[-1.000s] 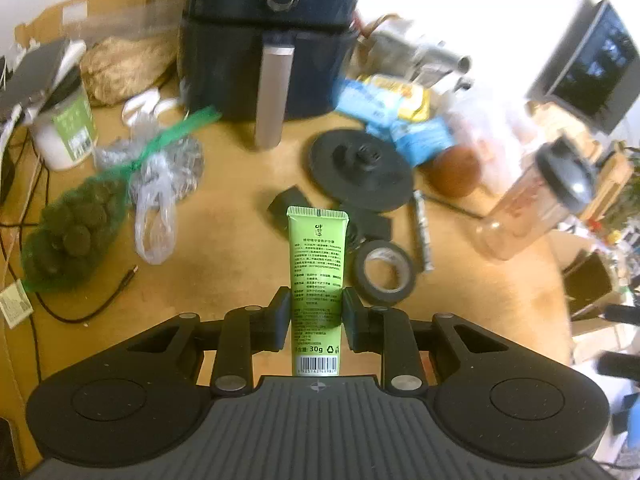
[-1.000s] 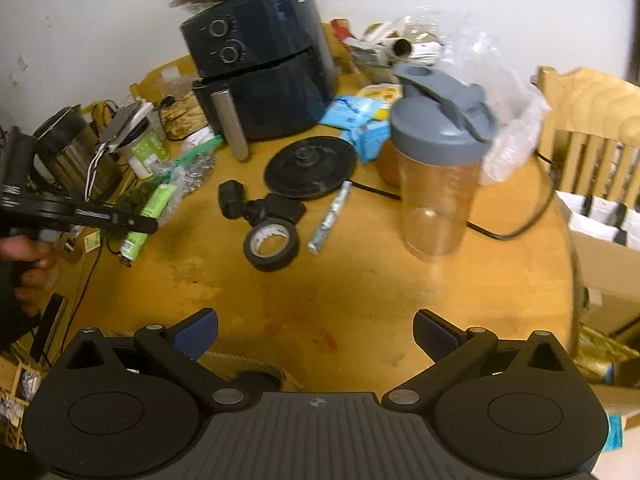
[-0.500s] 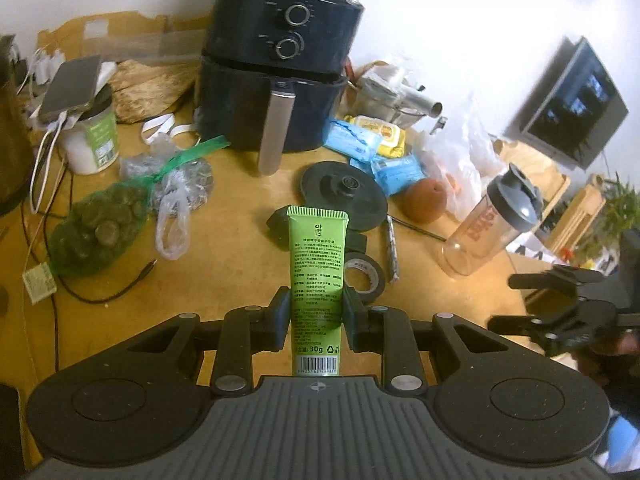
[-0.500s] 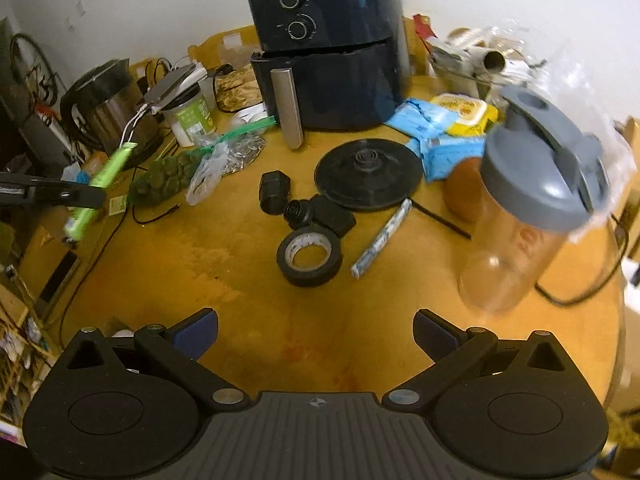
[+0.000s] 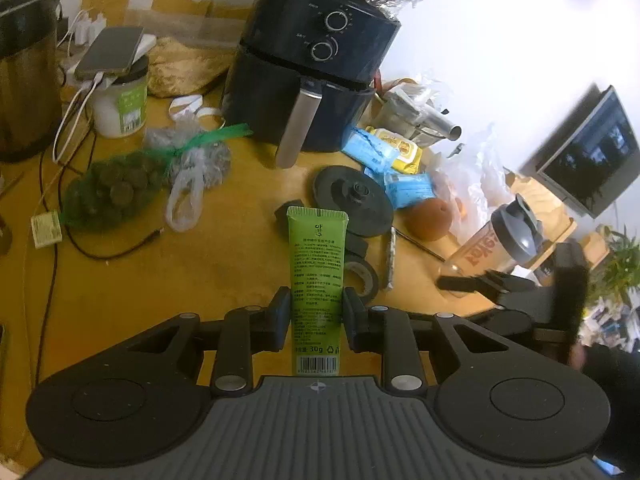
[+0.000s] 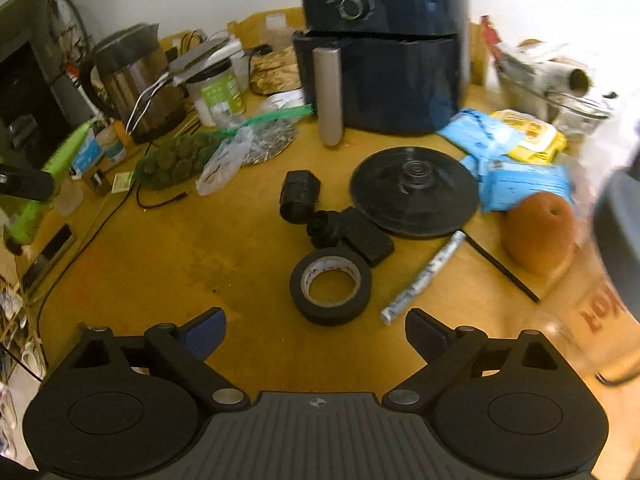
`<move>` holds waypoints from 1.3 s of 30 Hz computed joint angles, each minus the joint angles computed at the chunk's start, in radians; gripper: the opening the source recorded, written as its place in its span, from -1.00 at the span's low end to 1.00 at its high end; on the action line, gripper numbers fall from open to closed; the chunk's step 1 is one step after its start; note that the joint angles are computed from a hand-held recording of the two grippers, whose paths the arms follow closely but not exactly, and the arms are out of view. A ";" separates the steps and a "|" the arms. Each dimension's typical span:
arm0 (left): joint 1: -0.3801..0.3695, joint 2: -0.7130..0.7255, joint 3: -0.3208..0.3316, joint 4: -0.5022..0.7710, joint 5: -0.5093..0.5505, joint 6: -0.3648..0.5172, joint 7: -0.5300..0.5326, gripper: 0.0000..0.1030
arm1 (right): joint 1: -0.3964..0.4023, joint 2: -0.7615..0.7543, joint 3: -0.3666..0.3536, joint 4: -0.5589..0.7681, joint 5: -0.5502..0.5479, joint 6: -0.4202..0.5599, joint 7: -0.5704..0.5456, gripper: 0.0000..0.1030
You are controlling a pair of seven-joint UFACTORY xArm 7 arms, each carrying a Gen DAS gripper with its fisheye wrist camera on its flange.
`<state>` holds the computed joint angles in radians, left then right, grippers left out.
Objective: Organize objects
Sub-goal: 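Lift the green tube with the left tool while the right tool approaches the black tape roll, then close the right tool on the black tape roll and lift it while the left tool holds the tube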
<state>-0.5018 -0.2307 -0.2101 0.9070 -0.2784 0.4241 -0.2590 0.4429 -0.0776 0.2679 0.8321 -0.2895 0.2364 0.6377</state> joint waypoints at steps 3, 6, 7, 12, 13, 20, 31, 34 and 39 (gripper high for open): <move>0.005 -0.018 -0.012 -0.016 0.015 0.011 -0.038 -0.48 | 0.003 0.055 -0.007 0.035 -0.007 -0.008 -0.030 0.87; 0.009 -0.038 -0.023 -0.035 0.039 0.020 -0.083 -0.48 | 0.014 0.107 -0.022 0.071 -0.043 -0.013 -0.032 0.87; 0.012 -0.047 -0.027 -0.042 0.048 0.025 -0.100 -0.48 | 0.020 0.124 -0.029 0.085 -0.062 -0.012 -0.026 0.87; 0.024 -0.085 -0.042 -0.068 0.095 0.050 -0.186 -0.48 | 0.075 0.217 -0.091 0.162 -0.208 0.018 0.066 0.85; 0.025 -0.095 -0.043 -0.074 0.103 0.054 -0.199 -0.48 | 0.082 0.235 -0.098 0.177 -0.213 0.024 0.069 0.84; 0.027 -0.154 -0.055 -0.106 0.149 0.084 -0.275 -0.48 | 0.132 0.336 -0.153 0.267 -0.261 0.087 0.094 0.62; 0.000 -0.199 -0.039 -0.136 0.139 0.115 -0.274 -0.48 | 0.130 0.308 -0.133 0.264 -0.166 0.113 0.008 0.46; -0.015 -0.185 -0.027 -0.127 0.121 0.108 -0.233 -0.48 | 0.123 0.250 -0.123 0.224 -0.145 0.107 0.023 0.46; -0.045 -0.150 -0.005 -0.102 0.074 0.085 -0.139 -0.48 | 0.113 0.137 -0.093 0.169 -0.176 0.175 0.124 0.46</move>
<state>-0.5467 -0.3812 -0.2154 0.8046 -0.2046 0.5095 -0.3977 0.5562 0.0598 0.1748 1.0007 -0.4653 0.4111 0.7621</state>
